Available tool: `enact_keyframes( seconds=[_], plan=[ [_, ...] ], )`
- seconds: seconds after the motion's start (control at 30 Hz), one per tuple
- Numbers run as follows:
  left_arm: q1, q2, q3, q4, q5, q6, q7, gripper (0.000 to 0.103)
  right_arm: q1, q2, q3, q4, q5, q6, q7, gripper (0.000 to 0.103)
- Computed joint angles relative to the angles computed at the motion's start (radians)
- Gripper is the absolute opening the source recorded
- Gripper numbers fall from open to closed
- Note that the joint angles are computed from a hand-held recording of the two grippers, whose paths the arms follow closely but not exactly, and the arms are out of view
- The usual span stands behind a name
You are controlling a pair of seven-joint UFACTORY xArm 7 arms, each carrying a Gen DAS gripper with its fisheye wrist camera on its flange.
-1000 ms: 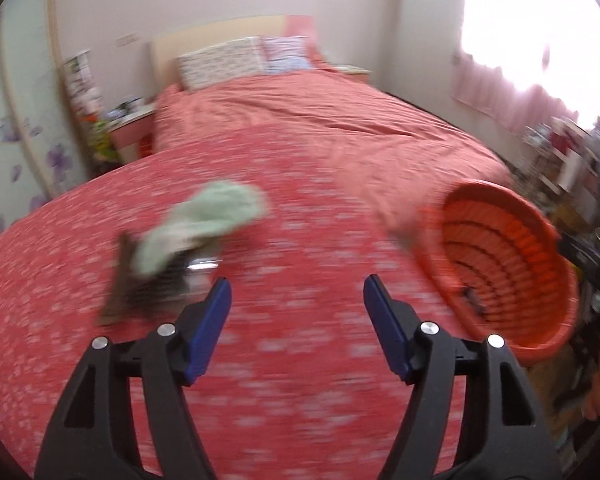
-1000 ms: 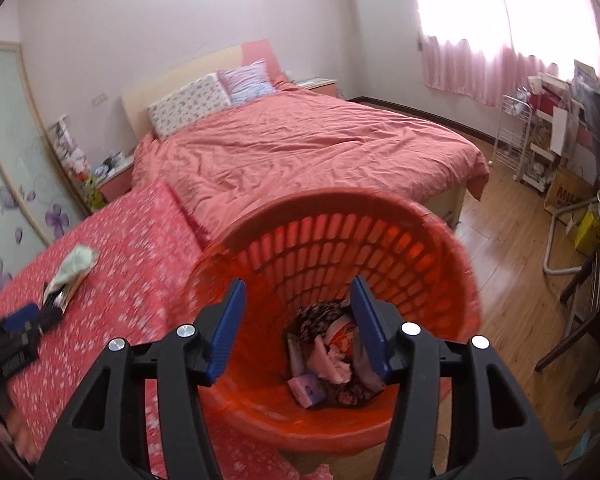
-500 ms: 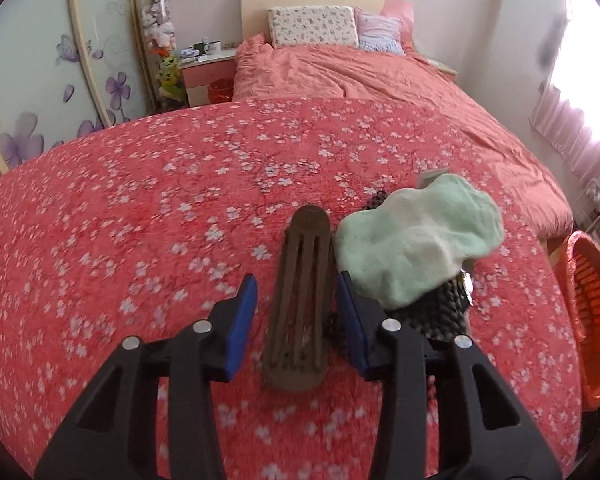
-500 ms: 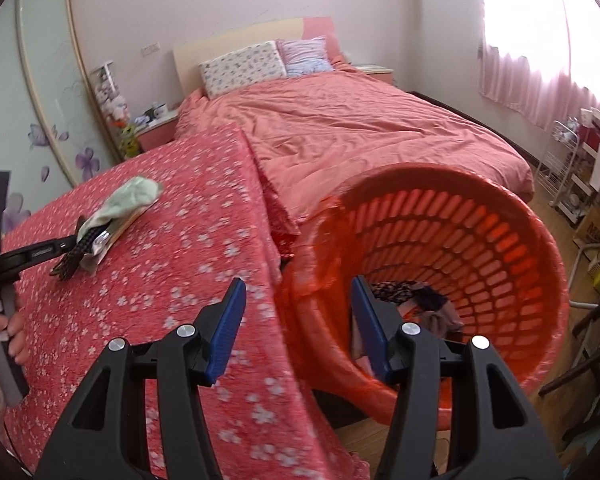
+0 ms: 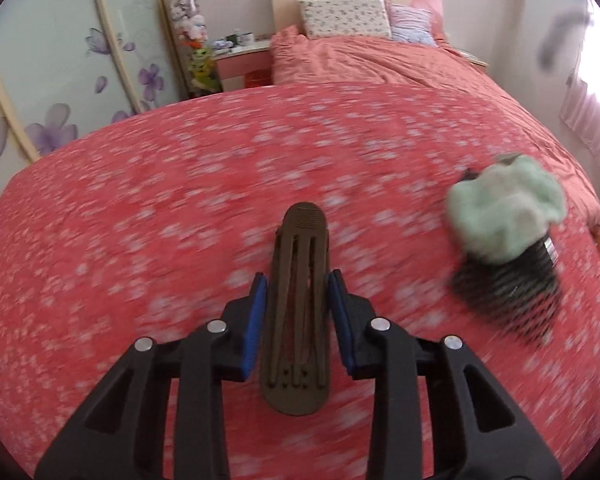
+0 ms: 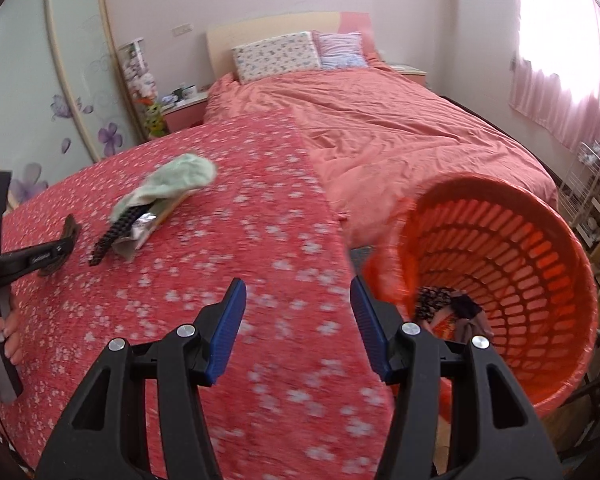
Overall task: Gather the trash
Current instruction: 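Grasp the brown hair clip with the left tool while the right tool grasps the mint-green cloth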
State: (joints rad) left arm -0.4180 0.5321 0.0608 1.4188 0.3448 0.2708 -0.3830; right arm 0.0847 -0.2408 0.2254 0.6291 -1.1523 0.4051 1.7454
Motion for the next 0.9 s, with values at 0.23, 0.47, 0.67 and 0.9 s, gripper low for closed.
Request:
enact_keyframes(
  seconds=[0.23, 0.47, 0.67, 0.9],
  plan=[
    [0.037, -0.049, 0.009, -0.102, 0.004, -0.096, 0.024, 0.035, 0.057, 0.202, -0.034, 0.217, -0.02, -0.063, -0.025, 0.052],
    [0.097, -0.045, -0.051, -0.104, -0.083, -0.104, 0.105, 0.035, 0.149, 0.425, -0.096, 0.479, 0.087, -0.008, -0.181, 0.045],
    [0.075, -0.046, -0.025, -0.105, -0.098, -0.103, 0.123, 0.035, 0.214, 0.524, -0.144, 0.583, 0.207, 0.071, -0.31, 0.014],
    [0.084, -0.039, -0.038, -0.098, -0.128, -0.104, 0.138, 0.036, 0.277, 0.404, -0.212, 0.455, 0.096, 0.028, -0.156, 0.01]
  ],
)
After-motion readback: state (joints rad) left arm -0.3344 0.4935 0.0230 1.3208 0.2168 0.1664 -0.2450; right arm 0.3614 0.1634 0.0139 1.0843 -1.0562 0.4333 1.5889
